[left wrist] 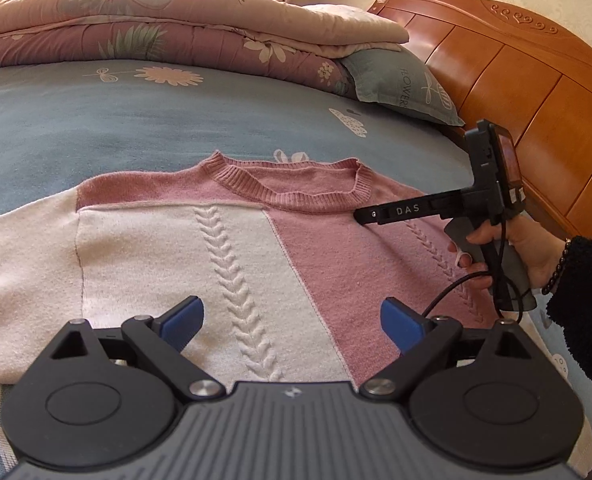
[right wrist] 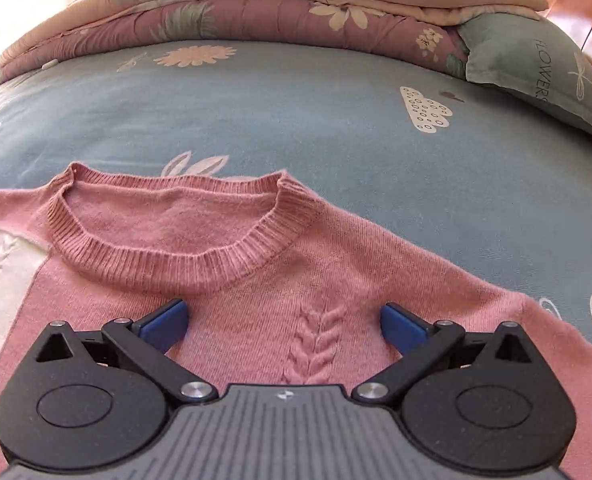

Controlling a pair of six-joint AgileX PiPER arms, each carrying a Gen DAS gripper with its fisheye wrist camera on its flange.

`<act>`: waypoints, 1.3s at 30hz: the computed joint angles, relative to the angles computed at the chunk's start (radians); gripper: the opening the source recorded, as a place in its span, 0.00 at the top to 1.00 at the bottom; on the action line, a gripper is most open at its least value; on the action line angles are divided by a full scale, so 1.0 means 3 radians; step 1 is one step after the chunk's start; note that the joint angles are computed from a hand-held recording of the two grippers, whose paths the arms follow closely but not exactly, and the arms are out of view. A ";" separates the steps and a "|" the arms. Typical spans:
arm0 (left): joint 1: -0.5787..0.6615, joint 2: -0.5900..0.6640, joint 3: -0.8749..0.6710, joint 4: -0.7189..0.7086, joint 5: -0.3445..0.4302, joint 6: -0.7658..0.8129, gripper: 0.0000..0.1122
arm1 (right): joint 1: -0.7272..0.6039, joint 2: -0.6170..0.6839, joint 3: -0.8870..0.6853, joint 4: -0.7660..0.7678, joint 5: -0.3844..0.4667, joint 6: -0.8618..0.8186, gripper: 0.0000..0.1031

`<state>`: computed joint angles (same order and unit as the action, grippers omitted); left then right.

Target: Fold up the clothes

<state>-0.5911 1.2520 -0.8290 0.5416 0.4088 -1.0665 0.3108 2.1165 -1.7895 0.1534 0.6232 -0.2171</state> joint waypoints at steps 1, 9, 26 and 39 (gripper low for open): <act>0.0015 -0.0002 0.0007 0.0000 -0.0021 -0.0008 0.15 | -0.0001 0.0106 -0.0192 -0.0028 0.0064 0.0143 0.00; -0.0093 0.0014 -0.0010 0.0119 -0.0025 -0.0095 0.15 | -0.0460 -0.0445 0.0261 0.0823 0.0244 -0.0599 0.00; -0.0181 0.0154 -0.0043 0.0136 -0.0055 -0.0100 0.15 | -0.1589 -0.0931 0.1249 0.2355 0.0416 -0.1625 0.00; -0.0198 0.0174 -0.0042 0.0204 -0.0002 -0.0186 0.15 | -0.1471 -0.1561 0.2005 0.2185 0.0715 -0.2128 0.00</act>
